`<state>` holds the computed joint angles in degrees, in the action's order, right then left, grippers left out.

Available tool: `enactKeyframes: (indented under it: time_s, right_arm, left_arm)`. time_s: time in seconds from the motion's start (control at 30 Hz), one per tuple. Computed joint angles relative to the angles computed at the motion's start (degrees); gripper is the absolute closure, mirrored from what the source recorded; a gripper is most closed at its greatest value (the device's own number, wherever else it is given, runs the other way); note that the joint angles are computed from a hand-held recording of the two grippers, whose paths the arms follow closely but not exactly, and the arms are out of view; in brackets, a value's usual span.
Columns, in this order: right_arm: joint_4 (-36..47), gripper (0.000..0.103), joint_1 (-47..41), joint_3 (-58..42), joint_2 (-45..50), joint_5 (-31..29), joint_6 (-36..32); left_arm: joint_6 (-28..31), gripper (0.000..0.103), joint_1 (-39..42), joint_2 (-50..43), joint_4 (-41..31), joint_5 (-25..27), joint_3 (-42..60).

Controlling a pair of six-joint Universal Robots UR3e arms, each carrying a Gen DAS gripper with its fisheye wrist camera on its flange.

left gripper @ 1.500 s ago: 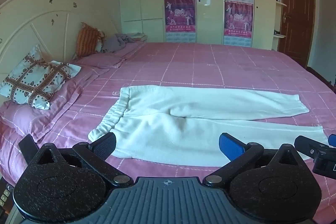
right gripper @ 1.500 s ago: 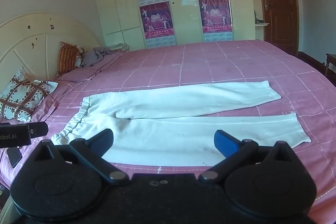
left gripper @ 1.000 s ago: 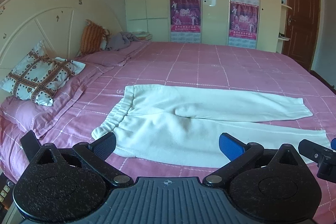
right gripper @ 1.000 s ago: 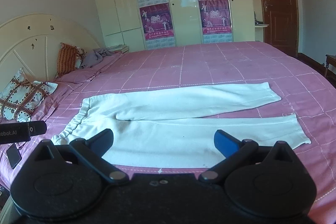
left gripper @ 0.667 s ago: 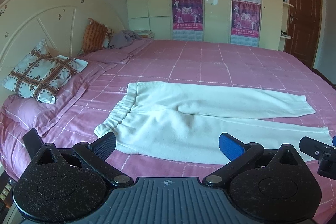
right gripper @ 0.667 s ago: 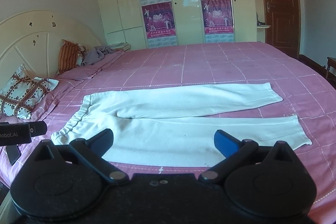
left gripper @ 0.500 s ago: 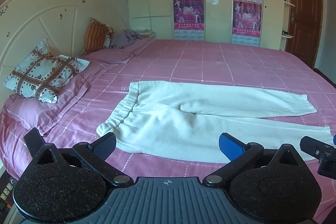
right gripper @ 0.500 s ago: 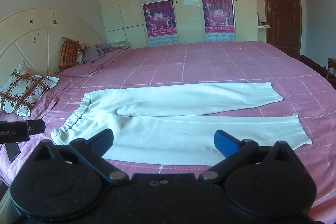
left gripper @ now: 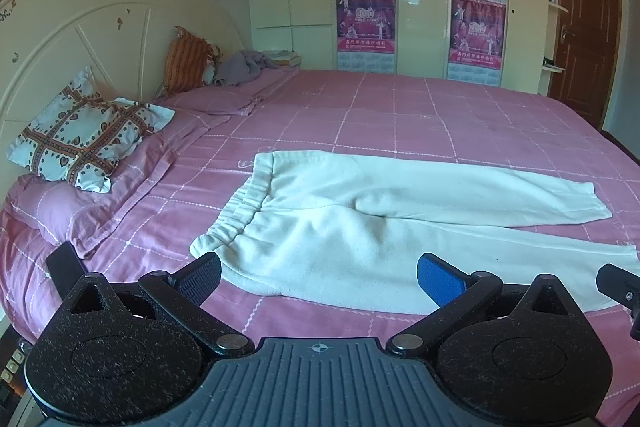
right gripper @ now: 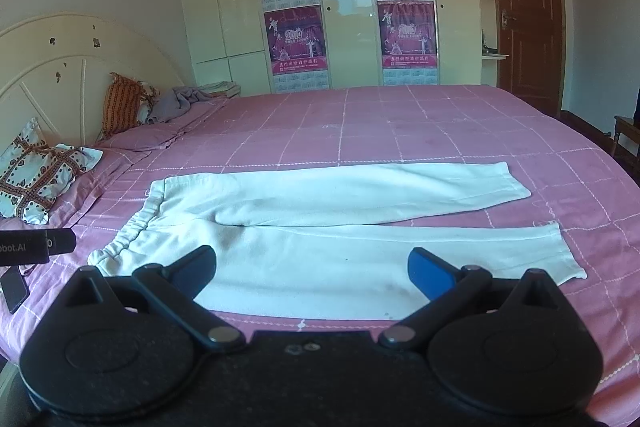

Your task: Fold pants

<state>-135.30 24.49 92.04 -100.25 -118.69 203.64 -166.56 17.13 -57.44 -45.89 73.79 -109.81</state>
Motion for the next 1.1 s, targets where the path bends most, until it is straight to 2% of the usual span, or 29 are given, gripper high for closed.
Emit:
enactKeyframes:
  time_s: [0.23, 0.53, 0.7, 0.87, 1.1]
  right_arm:
    - [1.8, 0.000, 0.2, -3.6, 3.1, -0.7, -0.5]
    - [4.0, 0.000, 0.4, -8.5, 6.9, -0.6, 0.0]
    - [-0.2, 0.000, 0.1, -8.1, 8.2, -0.7, 0.3]
    - [-0.6, 0.000, -4.0, -12.1, 11.9, 5.4, -1.3]
    - [-4.6, 0.000, -8.1, -15.7, 18.2, 10.4, -5.0]
  left_arm:
    - [-0.7, 0.000, -0.5, -4.6, 4.9, -0.1, 0.5]
    - [0.0, 0.000, -0.7, -9.3, 6.0, 0.1, 2.6]
    - [1.2, 0.000, -0.9, -13.0, 7.6, -0.1, 5.1]
    - [0.4, 0.000, -2.6, -21.5, 8.3, 1.2, 12.2]
    - [-0.5, 0.000, -7.2, -37.4, 7.1, 7.5, 25.9]
